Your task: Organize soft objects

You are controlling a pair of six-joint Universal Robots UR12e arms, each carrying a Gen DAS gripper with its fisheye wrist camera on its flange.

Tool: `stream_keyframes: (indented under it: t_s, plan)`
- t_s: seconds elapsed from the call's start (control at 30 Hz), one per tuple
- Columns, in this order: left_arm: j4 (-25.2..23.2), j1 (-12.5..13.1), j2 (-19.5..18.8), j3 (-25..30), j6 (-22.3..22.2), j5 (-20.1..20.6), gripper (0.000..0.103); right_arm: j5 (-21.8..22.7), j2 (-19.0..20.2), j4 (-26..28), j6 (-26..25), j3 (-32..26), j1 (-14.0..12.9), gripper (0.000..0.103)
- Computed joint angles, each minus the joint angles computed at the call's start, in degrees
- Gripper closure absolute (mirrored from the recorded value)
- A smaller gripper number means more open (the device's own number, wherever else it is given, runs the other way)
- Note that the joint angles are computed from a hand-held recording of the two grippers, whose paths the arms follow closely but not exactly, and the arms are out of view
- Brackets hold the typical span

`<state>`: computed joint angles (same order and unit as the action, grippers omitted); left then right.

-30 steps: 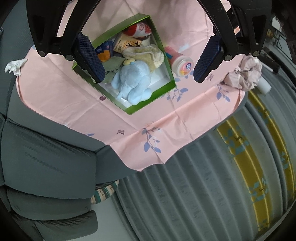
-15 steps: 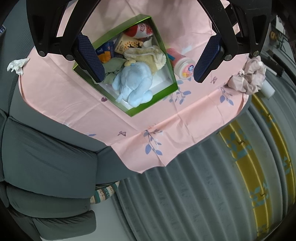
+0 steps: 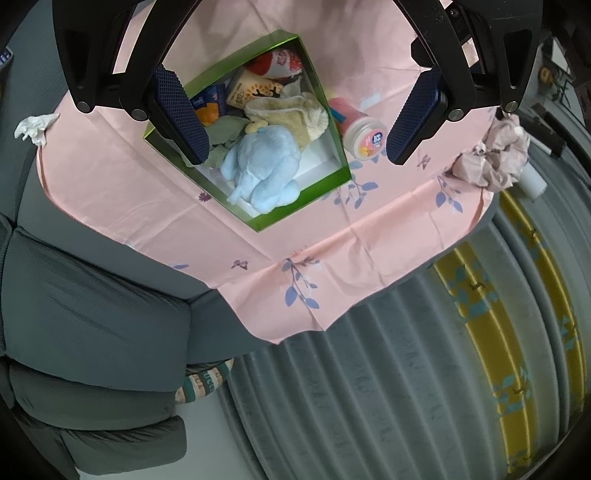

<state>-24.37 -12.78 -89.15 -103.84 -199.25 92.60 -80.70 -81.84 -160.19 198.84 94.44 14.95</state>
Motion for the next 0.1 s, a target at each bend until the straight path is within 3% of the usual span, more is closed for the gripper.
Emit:
stream_keyframes:
  t_s: [0.1]
  plan:
    - [-0.2, 0.1, 0.0, 0.0, 0.0, -0.5, 0.001, -0.8, -0.1, 0.5, 0.3, 0.0, -0.1, 0.006]
